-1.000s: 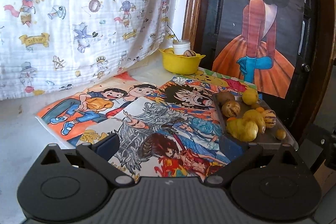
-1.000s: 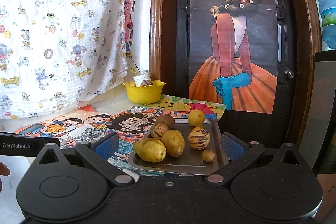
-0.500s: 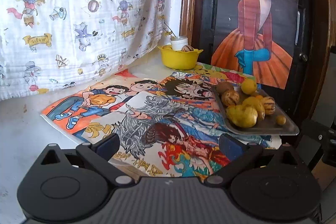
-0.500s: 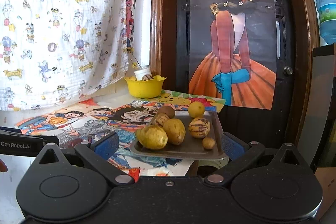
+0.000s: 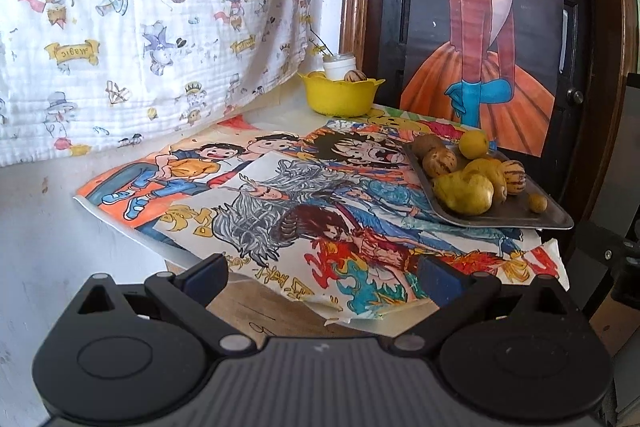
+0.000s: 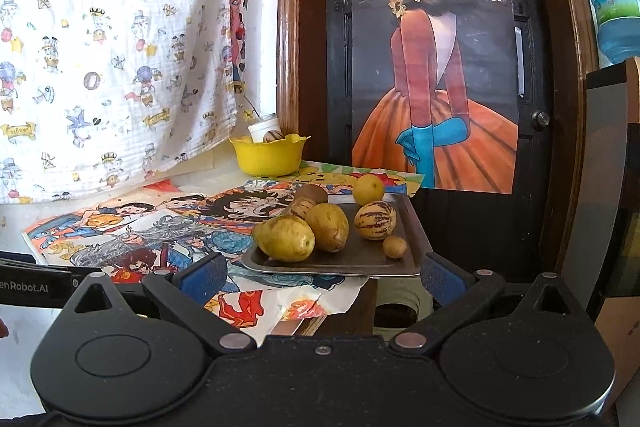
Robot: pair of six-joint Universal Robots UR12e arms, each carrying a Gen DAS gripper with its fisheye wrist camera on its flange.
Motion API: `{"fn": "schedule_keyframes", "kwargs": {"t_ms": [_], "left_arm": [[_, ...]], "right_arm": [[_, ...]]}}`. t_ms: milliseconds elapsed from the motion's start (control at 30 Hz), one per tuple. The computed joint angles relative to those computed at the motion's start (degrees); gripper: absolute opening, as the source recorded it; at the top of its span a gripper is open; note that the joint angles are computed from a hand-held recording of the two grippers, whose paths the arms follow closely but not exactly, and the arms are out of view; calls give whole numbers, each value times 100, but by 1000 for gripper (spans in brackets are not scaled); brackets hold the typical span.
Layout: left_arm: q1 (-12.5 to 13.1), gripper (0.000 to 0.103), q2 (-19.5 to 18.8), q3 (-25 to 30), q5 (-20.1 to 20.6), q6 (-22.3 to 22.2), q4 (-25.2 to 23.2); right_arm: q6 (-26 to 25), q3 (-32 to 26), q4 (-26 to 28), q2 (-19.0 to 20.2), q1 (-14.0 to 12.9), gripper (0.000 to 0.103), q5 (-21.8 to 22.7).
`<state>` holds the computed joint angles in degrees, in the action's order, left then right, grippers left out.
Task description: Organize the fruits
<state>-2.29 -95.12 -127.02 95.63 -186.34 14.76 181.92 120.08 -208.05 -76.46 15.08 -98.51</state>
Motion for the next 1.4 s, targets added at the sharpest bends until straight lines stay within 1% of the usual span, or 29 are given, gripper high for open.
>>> {"fn": "schedule_keyframes", "kwargs": {"t_ms": [267, 1400], "left_arm": [[21, 102, -35, 18, -26, 7, -74], [17, 102, -59, 16, -28, 34, -105]], "right_arm": [[3, -36, 112, 24, 0, 102, 10], [1, -47, 158, 42, 6, 102, 22]]}}
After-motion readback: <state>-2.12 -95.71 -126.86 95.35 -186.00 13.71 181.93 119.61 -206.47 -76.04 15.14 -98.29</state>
